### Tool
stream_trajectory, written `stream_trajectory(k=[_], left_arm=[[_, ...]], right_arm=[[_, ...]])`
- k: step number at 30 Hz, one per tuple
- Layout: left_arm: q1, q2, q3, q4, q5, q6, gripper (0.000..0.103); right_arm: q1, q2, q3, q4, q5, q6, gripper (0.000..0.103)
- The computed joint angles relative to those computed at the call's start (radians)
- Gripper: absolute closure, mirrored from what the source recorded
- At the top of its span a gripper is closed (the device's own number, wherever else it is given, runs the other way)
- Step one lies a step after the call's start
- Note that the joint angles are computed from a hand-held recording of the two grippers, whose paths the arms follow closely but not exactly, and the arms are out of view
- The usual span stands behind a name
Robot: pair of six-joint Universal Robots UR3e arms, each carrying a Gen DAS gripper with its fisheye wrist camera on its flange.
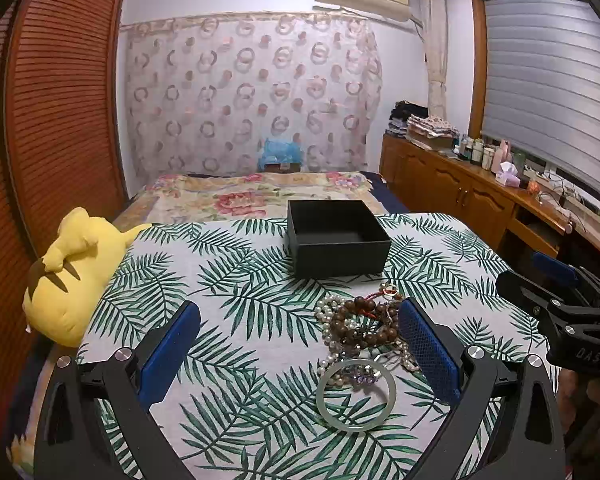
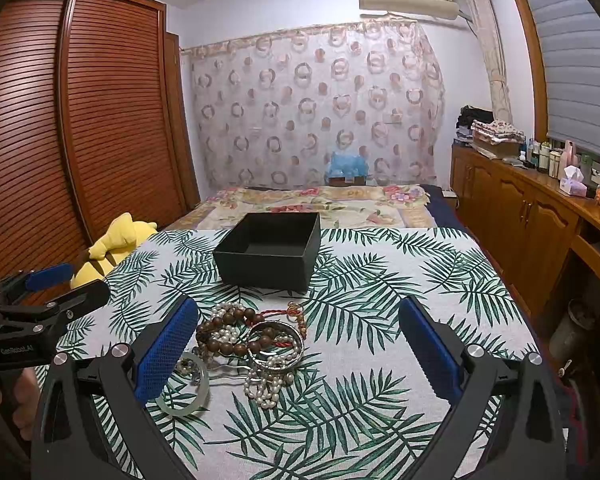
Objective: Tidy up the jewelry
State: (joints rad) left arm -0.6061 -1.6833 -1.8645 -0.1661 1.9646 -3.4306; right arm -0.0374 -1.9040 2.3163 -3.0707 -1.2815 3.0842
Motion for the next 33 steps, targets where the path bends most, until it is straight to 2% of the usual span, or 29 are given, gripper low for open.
stream_trajectory(k=[33], left_arm=[[-0.010,0.000,0.017,-0.013,0.010,0.004,0.007]], right_arm=[[-0.004,-0.006,0.005,-0.001,0.006,0.001,0.002]])
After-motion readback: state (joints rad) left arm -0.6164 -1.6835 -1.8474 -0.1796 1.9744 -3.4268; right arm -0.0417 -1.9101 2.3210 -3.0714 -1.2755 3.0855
